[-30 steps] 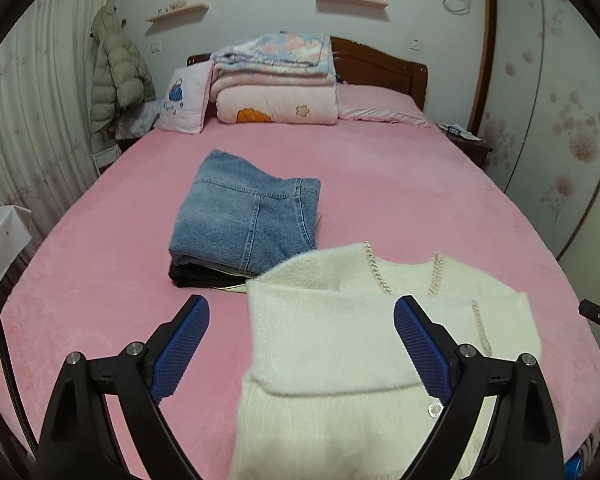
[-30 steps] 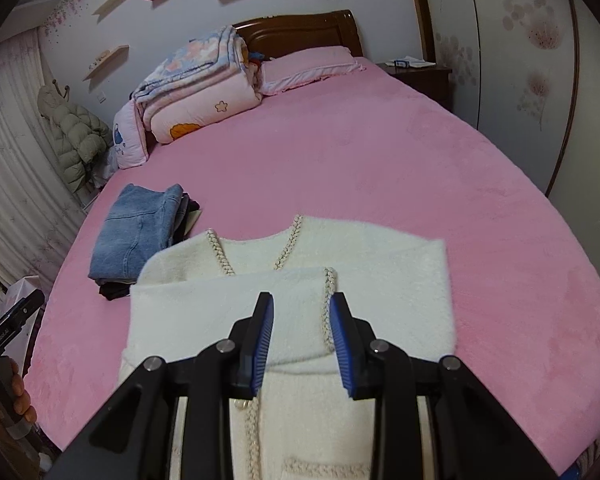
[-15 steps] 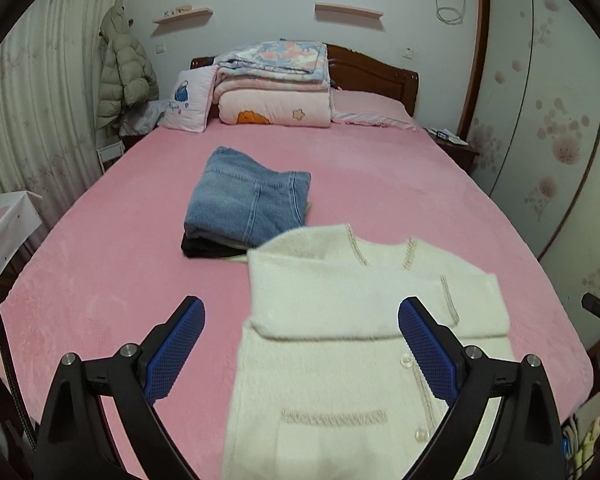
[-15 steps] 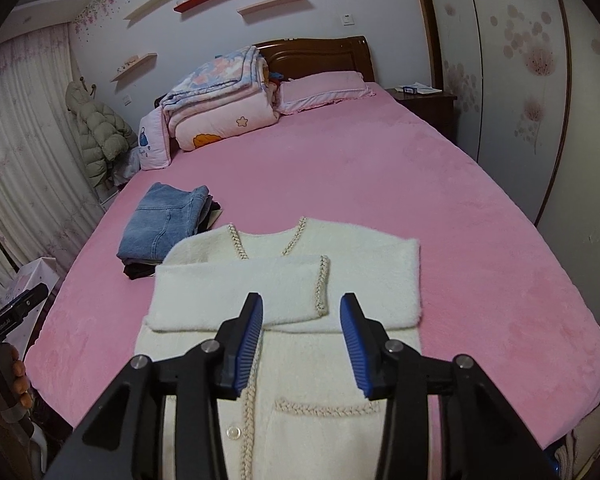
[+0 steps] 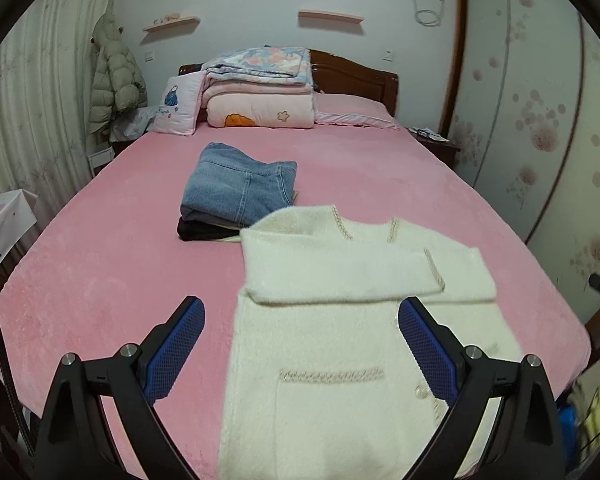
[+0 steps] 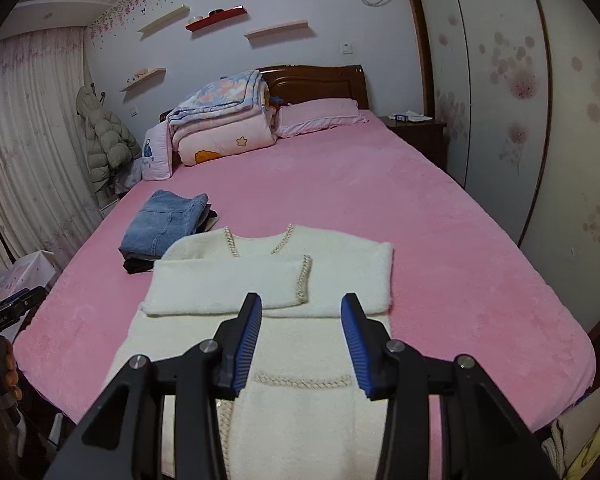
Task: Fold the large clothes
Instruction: 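Grasp the cardigan hem with both tools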
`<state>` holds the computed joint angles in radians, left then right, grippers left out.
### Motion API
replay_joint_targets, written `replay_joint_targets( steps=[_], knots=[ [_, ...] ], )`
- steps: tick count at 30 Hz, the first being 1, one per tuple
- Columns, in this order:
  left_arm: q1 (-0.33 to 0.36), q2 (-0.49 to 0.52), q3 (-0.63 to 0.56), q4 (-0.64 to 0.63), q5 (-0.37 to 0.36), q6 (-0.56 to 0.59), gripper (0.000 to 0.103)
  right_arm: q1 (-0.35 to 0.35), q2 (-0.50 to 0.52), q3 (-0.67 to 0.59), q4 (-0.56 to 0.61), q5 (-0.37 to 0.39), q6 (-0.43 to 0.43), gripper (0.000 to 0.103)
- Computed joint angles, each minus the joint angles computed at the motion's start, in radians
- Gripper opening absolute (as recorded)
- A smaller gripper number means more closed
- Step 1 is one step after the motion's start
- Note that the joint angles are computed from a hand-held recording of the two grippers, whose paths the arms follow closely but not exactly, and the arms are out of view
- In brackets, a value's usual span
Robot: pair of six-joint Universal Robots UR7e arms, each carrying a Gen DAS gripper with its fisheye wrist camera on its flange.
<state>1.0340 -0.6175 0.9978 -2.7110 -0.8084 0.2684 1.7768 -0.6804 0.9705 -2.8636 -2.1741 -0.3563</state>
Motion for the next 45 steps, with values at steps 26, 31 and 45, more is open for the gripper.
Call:
replay_joint_targets(
  steps=[26, 31, 45],
  knots=[
    [0.289, -0.197, 0.345, 0.258, -0.324, -0.251, 0.076, -0.272, -0.238, 0.471, 0.254, 0.191, 0.179, 0.042],
    [0.291, -0.193, 0.355, 0.291, -0.366, -0.223, 0.076, -0.303, -0.267, 0.501, 0.289, 0.261, 0.186, 0.042],
    [0.311, -0.170, 0.330, 0.337, -0.438, -0.226, 0.077, -0.341, -0.284, 0.526, 0.324, 0.276, 0.213, 0.041]
  ],
)
